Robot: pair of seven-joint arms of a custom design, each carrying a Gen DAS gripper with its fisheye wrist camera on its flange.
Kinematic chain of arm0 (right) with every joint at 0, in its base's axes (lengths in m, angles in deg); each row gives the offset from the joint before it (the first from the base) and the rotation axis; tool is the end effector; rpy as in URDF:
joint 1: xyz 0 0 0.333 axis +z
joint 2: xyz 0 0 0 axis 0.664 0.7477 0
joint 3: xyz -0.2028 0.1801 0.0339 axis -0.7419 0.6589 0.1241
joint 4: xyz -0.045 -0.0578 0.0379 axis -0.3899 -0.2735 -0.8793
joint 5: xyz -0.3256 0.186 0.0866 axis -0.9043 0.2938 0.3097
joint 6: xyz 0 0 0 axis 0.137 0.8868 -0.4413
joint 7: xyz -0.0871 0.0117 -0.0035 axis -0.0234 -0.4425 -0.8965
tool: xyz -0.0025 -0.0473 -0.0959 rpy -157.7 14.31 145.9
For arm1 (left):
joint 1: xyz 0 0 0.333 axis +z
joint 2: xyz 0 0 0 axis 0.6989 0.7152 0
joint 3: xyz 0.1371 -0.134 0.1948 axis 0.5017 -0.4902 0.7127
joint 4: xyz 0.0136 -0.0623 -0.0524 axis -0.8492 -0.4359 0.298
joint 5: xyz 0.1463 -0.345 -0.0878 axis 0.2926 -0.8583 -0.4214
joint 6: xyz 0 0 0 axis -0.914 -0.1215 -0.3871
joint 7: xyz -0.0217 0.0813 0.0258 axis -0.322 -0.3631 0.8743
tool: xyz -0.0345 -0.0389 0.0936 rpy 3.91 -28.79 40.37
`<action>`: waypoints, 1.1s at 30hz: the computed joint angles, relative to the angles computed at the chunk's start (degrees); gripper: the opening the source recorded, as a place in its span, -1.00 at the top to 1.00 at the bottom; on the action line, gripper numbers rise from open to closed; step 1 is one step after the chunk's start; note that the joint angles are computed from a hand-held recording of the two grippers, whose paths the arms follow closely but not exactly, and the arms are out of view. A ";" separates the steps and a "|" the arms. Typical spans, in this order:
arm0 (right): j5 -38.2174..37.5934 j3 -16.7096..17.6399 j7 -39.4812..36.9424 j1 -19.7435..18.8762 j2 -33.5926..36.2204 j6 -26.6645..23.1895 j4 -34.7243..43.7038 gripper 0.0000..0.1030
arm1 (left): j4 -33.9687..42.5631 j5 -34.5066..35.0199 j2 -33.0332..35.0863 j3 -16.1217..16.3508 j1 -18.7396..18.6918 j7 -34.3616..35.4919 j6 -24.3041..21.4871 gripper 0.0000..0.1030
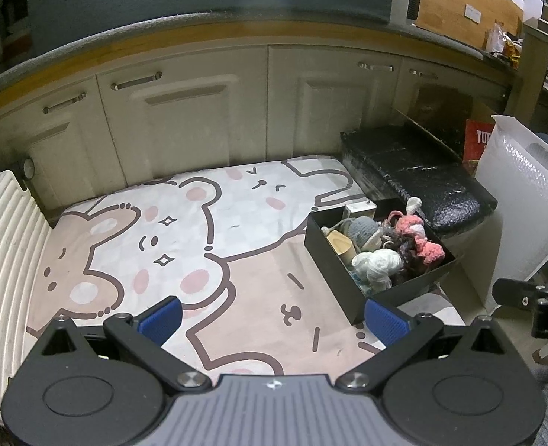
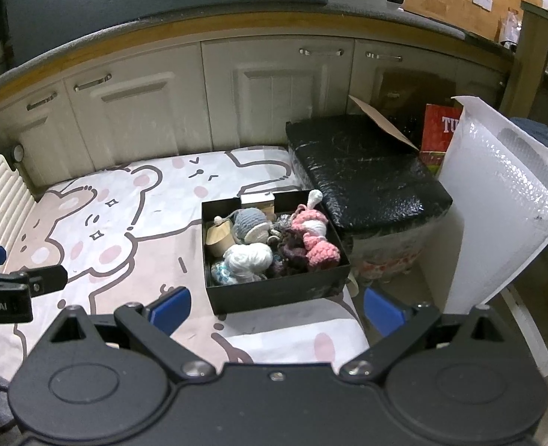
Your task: Organize objects
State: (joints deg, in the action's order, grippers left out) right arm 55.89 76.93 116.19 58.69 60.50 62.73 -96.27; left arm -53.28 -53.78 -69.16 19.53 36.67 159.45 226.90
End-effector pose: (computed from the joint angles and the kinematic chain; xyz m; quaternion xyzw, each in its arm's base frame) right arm 0.4158 0.2598 0.5878 -0.5990 0.7128 -0.2795 0.2345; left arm 0.4698 -0.1152 0.5897 -0.5507 0.7512 -0.2953 0.2126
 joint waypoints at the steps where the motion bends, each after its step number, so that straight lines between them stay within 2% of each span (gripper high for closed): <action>1: -0.02 0.00 -0.04 0.01 0.07 -0.07 0.07 -0.95 | 0.01 0.14 0.01 -0.06 0.05 -0.07 -0.03 -1.00; 33: 0.39 -0.25 0.22 0.37 0.71 0.02 0.38 -0.95 | -0.11 0.52 0.00 0.06 0.24 -0.74 -0.50 -1.00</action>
State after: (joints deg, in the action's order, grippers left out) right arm 56.28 76.68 116.41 59.06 61.22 62.75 -95.89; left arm -53.38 -53.26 -69.16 19.60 36.91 158.70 226.40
